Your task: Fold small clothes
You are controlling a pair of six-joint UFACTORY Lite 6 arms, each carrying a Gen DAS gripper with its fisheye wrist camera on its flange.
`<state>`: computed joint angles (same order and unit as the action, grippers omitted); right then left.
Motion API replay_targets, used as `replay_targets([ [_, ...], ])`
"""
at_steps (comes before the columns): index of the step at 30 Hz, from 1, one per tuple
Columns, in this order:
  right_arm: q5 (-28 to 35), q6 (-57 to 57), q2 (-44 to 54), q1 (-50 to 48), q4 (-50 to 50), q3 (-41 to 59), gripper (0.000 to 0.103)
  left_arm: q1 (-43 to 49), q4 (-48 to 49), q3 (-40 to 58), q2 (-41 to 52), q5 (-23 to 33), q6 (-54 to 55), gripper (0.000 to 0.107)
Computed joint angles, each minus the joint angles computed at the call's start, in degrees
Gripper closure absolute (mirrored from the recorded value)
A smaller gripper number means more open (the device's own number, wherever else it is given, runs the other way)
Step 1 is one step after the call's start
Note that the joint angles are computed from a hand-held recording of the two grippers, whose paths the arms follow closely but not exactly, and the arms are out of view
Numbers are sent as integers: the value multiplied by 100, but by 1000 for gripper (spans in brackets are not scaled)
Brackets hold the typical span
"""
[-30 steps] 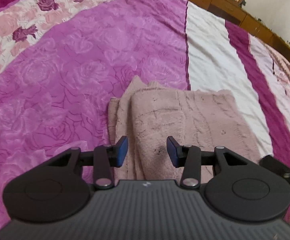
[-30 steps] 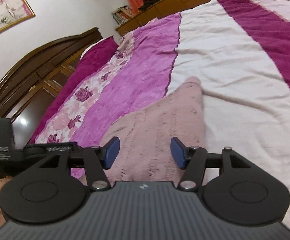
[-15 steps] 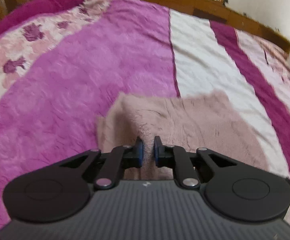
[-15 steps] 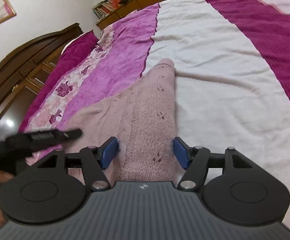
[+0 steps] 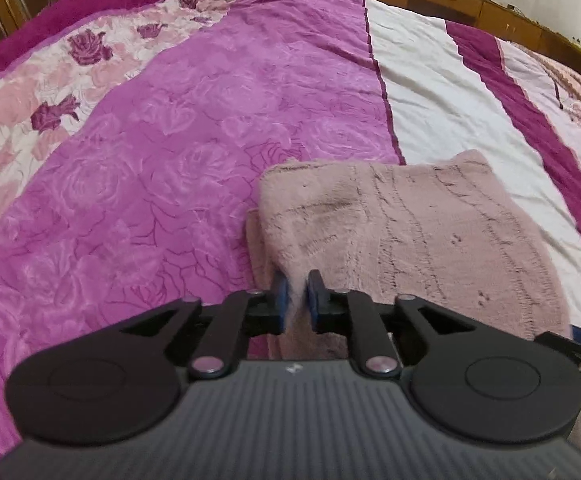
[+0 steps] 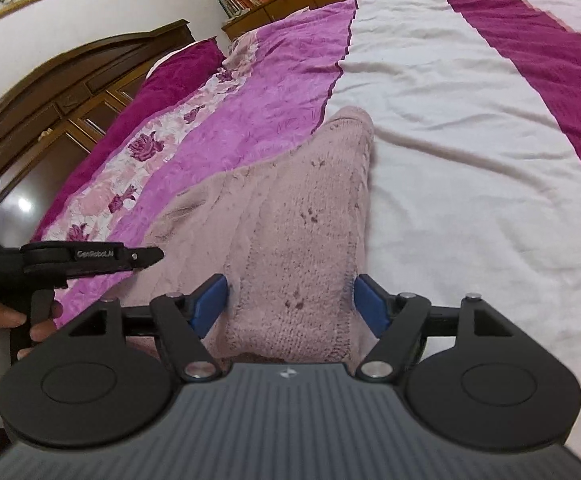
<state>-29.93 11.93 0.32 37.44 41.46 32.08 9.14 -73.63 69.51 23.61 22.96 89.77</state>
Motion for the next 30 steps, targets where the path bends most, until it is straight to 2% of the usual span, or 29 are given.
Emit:
replay_targets([
  [2,104,535,-161,-262,-575,-148,26,96,341,61,-65,188,-473,60],
  [4,188,1242,-259,-611,-1319,-259,25,236,343,10,-191,460,-563,48],
  [7,132,2508,-217,-1130,-2592,-362,21,265,907,116,-177,624,-1228,40],
  [10,-26,3921,107,-1669,-4096,-273,19,208,1675,390,112,755,-2177,40],
  [14,-259,4629,766,-1916,-4997,126,17,267,1681,585,459,926,-2617,40],
  [18,-745,5512,1621,-2175,-6135,714,15,537,1415,1125,1054,1878,-2945,40],
  [20,-821,5806,1886,-2220,-6320,984,15,590,1205,1224,1256,2043,-2894,42],
  [21,-876,5995,1973,-2258,-6473,1086,18,597,1081,1178,1262,2046,-2740,48],
  [22,-955,6219,2065,-2328,-6668,1188,24,613,917,1112,1239,2062,-2564,60],
  [23,-968,6398,2113,-2378,-6768,1253,37,638,802,1060,1212,2112,-2478,68],
  [26,-989,6782,1965,-2502,-7021,1223,48,684,676,955,1072,2294,-2422,74],
  [30,-523,6838,887,-2444,-7132,860,51,733,424,629,640,2808,-2139,75],
])
